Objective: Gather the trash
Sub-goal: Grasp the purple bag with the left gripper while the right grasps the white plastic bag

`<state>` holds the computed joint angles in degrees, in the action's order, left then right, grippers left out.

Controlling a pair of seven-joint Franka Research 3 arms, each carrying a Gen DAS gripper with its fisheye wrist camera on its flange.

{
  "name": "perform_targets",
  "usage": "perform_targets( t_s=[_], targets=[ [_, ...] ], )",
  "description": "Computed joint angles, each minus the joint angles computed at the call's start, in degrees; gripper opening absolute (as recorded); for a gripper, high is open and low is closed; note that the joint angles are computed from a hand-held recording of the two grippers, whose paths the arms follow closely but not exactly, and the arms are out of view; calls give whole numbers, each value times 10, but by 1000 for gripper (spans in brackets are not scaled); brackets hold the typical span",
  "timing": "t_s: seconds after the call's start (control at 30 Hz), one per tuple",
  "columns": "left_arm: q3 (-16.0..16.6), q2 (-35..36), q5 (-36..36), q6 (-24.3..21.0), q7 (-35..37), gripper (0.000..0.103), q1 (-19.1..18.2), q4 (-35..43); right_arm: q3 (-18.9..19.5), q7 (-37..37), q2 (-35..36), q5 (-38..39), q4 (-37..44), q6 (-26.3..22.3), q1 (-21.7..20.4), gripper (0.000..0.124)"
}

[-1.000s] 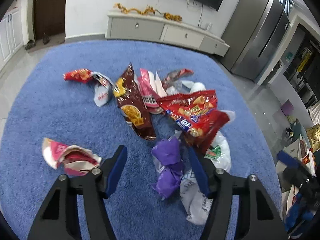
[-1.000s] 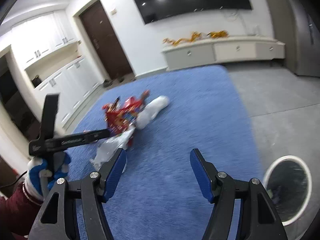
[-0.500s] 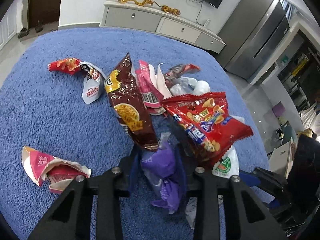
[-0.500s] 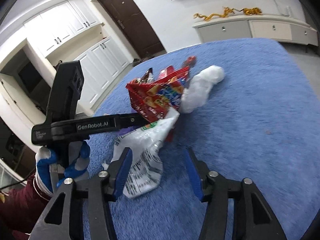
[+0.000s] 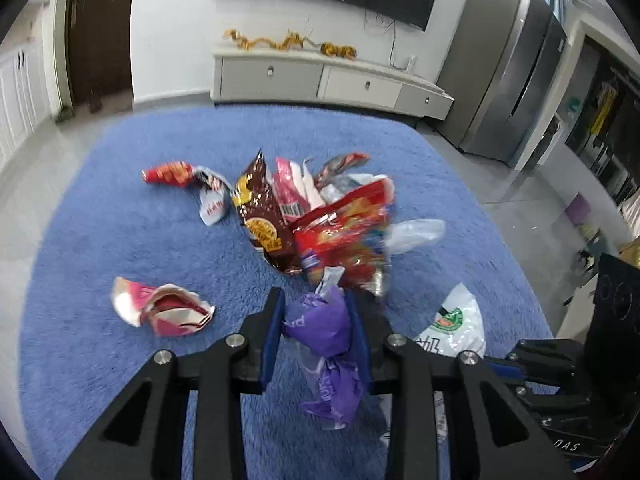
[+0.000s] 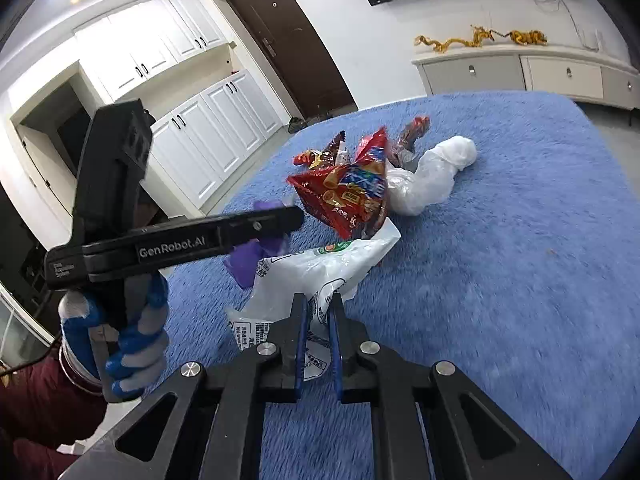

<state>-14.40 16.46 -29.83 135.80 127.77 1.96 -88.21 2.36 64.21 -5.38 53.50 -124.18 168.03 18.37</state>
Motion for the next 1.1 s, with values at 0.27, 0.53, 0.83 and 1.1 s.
perform_targets(
  t_s=[0.27, 0.53, 0.83, 1.1],
  targets=[
    [9, -113, -52, 88, 91, 30, -21, -136, 19, 138, -80, -119, -88, 55, -16, 9],
    [39, -177, -89, 134, 161, 30, -72, -206, 50, 290, -148, -242, -160, 92, -68, 9],
    [51, -205, -92, 158, 194, 30, -119, -233, 63, 388, -211, -312, -224, 119, -113, 9],
    [47, -209, -70, 164, 193, 30, -149, -240, 52, 422, -256, -325, -276, 137, -132, 9]
  ],
)
